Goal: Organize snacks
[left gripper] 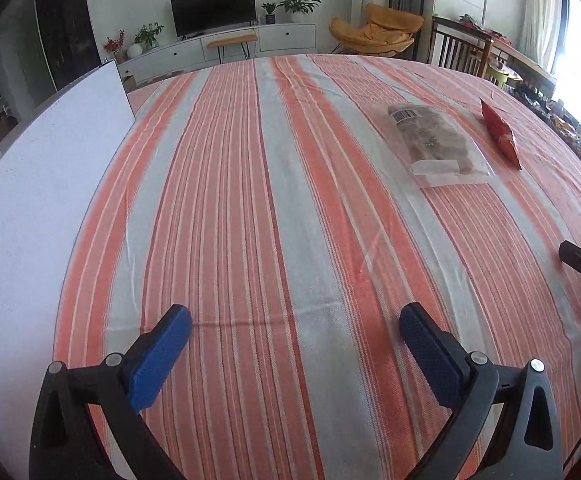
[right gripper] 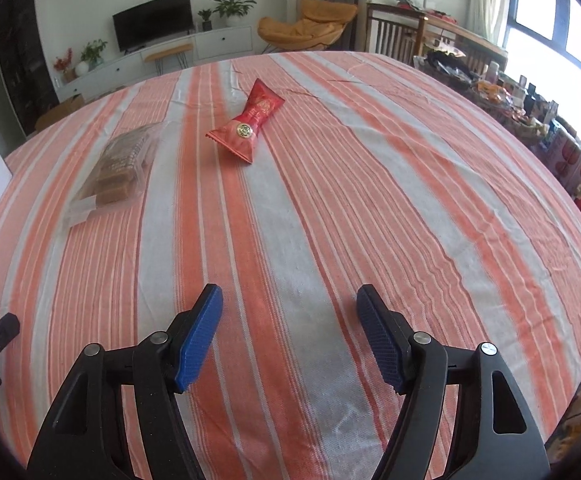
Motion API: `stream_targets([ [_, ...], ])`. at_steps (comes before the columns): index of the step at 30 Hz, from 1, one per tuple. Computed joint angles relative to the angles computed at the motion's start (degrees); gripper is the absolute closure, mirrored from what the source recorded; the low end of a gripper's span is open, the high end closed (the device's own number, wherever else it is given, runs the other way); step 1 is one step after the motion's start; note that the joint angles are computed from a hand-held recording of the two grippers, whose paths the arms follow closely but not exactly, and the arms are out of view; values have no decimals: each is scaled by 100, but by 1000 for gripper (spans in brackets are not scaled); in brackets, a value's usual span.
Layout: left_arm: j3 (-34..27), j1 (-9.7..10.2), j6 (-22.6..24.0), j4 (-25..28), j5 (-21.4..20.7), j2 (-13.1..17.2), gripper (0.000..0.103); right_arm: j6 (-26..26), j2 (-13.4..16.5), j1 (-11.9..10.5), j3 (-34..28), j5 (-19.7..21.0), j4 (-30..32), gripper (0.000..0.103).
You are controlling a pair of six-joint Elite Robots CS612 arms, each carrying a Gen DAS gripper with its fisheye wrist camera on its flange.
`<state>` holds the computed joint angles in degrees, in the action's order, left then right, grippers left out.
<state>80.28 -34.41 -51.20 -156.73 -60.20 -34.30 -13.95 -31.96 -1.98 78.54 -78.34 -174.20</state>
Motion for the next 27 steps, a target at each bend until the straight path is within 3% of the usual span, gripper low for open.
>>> stream_targets([
  [27,-41,13,-1,-25,-41,29,0,-37,-18,5,26,11,28,22],
])
